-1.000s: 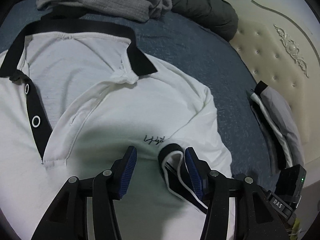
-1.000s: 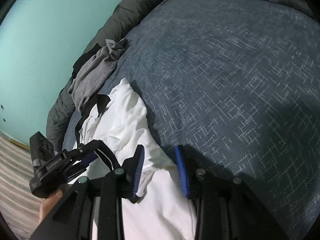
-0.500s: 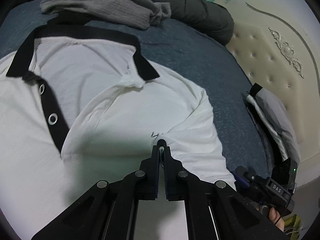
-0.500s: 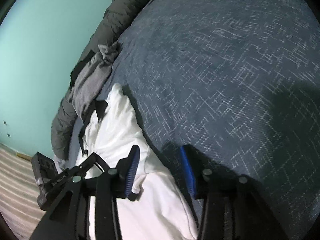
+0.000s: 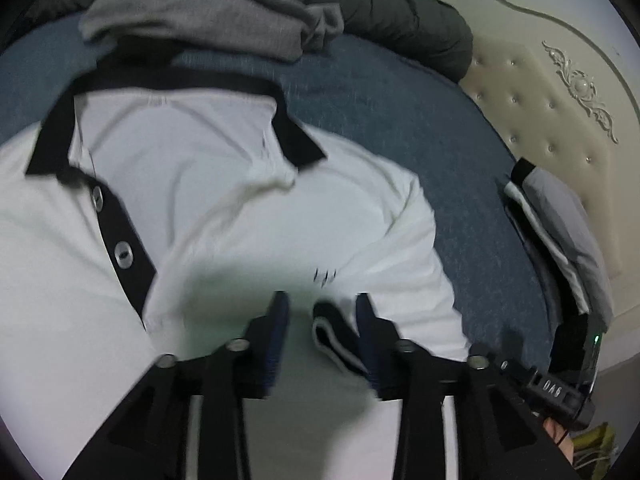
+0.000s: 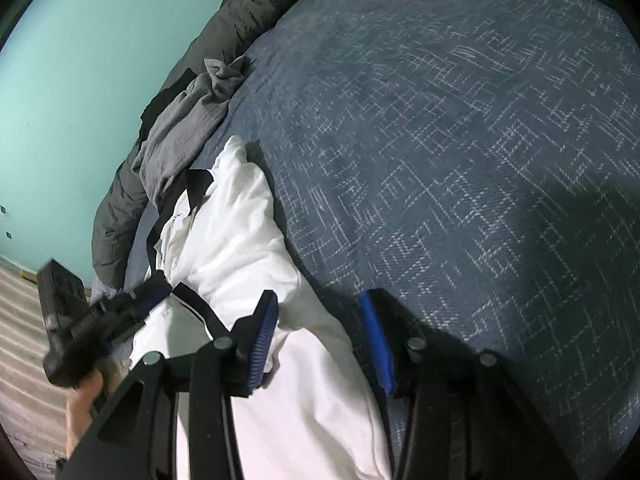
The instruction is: Fold clothes
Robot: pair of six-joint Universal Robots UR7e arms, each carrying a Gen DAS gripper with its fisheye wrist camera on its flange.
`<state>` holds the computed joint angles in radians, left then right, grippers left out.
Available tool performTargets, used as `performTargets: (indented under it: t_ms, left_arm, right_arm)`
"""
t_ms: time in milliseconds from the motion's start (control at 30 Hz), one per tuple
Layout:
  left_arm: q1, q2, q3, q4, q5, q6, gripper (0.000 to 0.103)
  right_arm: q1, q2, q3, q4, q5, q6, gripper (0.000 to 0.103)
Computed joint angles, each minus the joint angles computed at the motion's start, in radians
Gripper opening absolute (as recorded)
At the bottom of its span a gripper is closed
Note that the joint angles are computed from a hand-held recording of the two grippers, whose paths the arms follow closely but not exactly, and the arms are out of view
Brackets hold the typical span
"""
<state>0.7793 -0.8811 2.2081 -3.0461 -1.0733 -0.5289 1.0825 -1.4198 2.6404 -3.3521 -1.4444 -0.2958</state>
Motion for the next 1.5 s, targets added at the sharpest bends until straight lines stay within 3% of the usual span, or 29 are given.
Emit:
performTargets:
  t_ms: [67, 133, 200, 367, 600, 667, 733, 933, 1500]
  left_arm:
    - [0.001, 0.015, -0.042, 0.032, -0.002, 0.014, 0.044]
    - [0.001, 0.054, -0.105, 0.059, -0.008, 0.052, 0.044]
    - [0.009, 0.093, -0.164, 0.076, -0.023, 0.072, 0.044]
    - [0.032, 0.19, -0.309, 0.123, -0.048, 0.117, 0.044]
    - [0.064, 0.277, -0.434, 0.193, -0.076, 0.129, 0.041]
    - [0.071, 0.288, -0.448, 0.196, -0.084, 0.13, 0.017]
    - [0.082, 0.297, -0.456, 0.184, -0.105, 0.131, 0.001]
    - [0.114, 0.307, -0.465, 0.102, -0.146, 0.101, 0.001]
    - [0.161, 0.347, -0.533, 0.146, -0.118, 0.091, 0.001]
  right_arm:
    - [0.005, 0.002, 0.001, -0.006, -0.006, -0.016, 0.044]
    - [0.014, 0.011, 0.001, -0.018, -0.02, -0.038, 0.036]
    - [0.013, 0.017, -0.002, -0.012, -0.02, -0.059, 0.02]
    - [-0.016, 0.011, -0.005, 0.014, 0.015, -0.089, 0.011]
    - [-0.031, 0.012, -0.013, 0.032, 0.042, -0.096, 0.01]
    - [-0.034, 0.011, -0.014, 0.037, 0.048, -0.097, 0.01]
    - [-0.04, 0.007, -0.011, 0.042, 0.054, -0.105, 0.01]
    - [-0.072, -0.011, 0.014, 0.032, 0.072, -0.149, 0.008]
    - [-0.113, -0.039, 0.05, -0.016, 0.089, -0.146, 0.007]
